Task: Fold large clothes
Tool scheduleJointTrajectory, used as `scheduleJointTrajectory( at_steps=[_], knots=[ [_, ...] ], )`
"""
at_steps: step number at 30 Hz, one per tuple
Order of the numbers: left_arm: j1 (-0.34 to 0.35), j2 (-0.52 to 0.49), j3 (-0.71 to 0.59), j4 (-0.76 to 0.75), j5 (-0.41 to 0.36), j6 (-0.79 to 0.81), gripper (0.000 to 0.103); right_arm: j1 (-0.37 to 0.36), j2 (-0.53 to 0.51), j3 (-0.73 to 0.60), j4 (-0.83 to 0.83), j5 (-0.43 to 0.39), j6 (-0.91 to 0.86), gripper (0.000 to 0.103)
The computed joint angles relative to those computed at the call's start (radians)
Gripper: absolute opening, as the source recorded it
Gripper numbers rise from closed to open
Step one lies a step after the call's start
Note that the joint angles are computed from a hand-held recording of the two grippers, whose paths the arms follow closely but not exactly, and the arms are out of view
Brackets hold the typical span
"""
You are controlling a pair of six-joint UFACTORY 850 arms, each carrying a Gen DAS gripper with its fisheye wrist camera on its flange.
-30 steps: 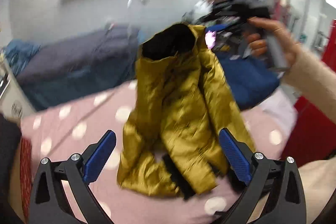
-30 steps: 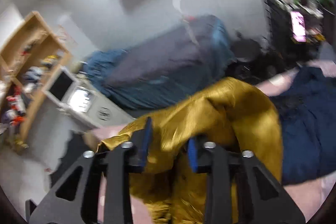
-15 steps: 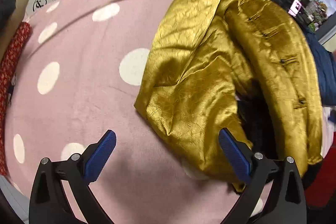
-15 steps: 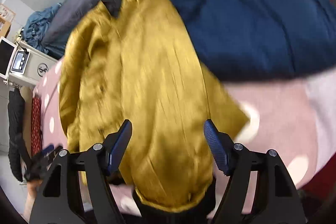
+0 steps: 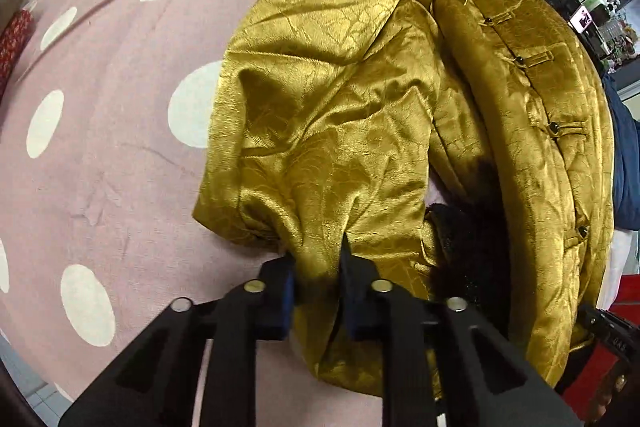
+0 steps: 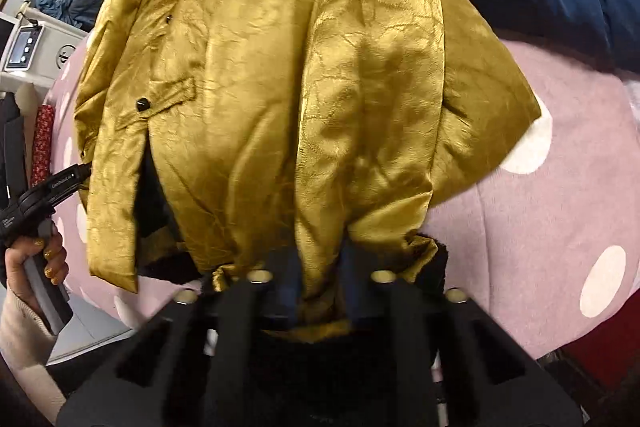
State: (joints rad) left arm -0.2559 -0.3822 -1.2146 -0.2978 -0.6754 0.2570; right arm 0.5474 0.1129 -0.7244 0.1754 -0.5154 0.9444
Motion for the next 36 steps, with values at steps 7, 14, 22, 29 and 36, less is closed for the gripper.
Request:
scheduleJointTrajectory(
  at_steps=[7,14,22,29,36],
  knots=[
    [0.036,0.024,-0.097,0.031,-0.004,0.012,0.008,-0.012,0.103,-0.039,-0.336,-0.113,0.209,0.004],
    [0.075,-0.053,-0.320,0.290,0.044,-0.222,0.007,-0.144,0.236,-0.092,-0.711,-0.407,0.256,0.004],
    [0.114,-0.157,-0.476,0.413,-0.030,-0.368,0.023,-0.429,0.223,-0.093,-0.819,-0.489,0.299,0.013],
    [0.115,-0.025,-0.264,0.362,0.029,-0.415,0.084,-0.277,0.307,0.008,-0.893,-0.383,0.552,0.073],
    [0.091,0.097,-0.066,0.261,0.038,-0.355,0.090,-0.078,0.181,-0.003,-0.847,-0.236,0.420,0.084]
  ],
)
